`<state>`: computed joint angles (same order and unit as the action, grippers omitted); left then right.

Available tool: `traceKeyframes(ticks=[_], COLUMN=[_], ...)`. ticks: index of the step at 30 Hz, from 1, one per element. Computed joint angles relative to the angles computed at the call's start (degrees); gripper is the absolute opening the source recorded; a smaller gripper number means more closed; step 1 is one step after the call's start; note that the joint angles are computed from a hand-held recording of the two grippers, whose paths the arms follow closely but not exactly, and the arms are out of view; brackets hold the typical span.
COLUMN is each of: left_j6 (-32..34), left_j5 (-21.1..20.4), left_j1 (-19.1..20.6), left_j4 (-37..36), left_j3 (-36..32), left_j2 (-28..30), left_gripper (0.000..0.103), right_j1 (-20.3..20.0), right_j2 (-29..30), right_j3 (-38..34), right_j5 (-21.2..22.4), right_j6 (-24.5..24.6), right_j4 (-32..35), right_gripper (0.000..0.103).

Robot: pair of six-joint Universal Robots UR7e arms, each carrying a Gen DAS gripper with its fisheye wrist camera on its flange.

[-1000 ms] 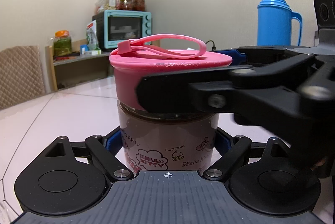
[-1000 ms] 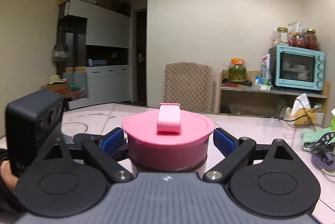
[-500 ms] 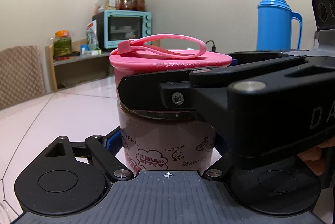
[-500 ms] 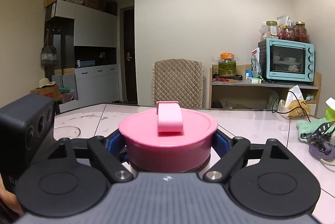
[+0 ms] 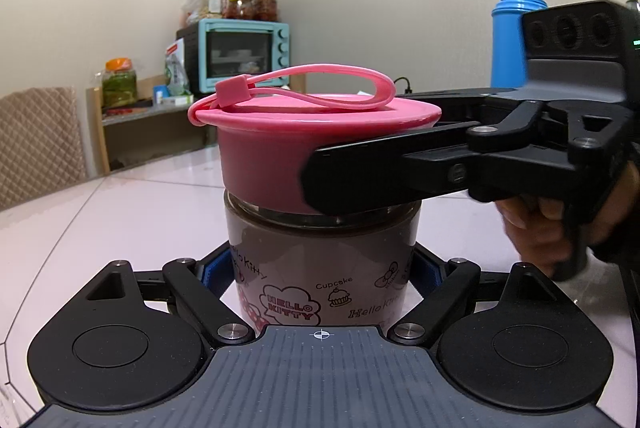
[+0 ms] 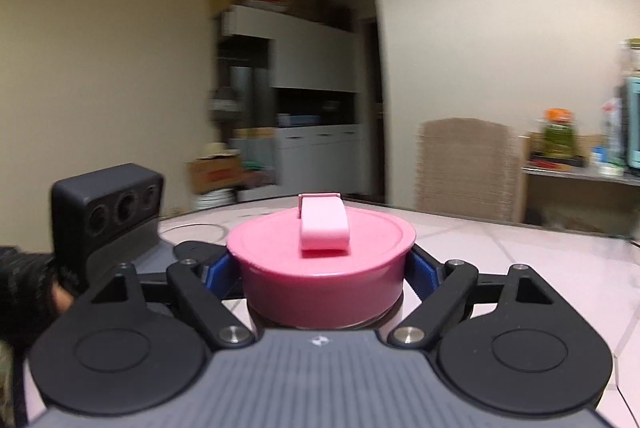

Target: Unscrew bottle cap and pour

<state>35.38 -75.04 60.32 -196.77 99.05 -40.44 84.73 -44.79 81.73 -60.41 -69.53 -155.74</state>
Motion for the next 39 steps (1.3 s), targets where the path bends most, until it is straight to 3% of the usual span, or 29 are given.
traceKeyframes(ticks=[4, 7, 15, 22, 32, 39], left_j6=[0.0, -0.1, -0.1, -0.1, -0.1, -0.1], left_j5=[0.0, 0.0, 0.1, 0.1, 0.1, 0.0], left_j1=[0.0, 0.0, -0.1, -0.1, -0.2, -0.1], left_j4=[0.0, 0.0, -0.1, -0.1, -0.1, 0.0], left_j3=[0.0, 0.0, 0.0, 0.0, 0.1, 0.0], left_j2=[0.0, 0.0, 0.1, 0.1, 0.1, 0.1], left_gripper=[0.09, 0.09, 0.09, 0.09, 0.09, 0.09], right_j1=[0.1, 0.5, 3.1, 5.2, 6.8, 6.1], right_j2=[-0.1, -0.5, -0.9, 1.3, 3.8, 3.0], right_j3=[-0.7, 1.2, 10.7, 12.5, 12.8, 13.1], right_j5=[0.4, -0.9, -9.2, -15.9, -20.4, -18.2], right_j6=[-0.5, 3.9, 13.2, 18.7, 19.3, 17.5], right_j4=[1.9, -2.2, -27.7, -38.6, -46.0, -43.1], right_gripper=[0.086, 0.086, 0.091, 0.094, 0.089, 0.085])
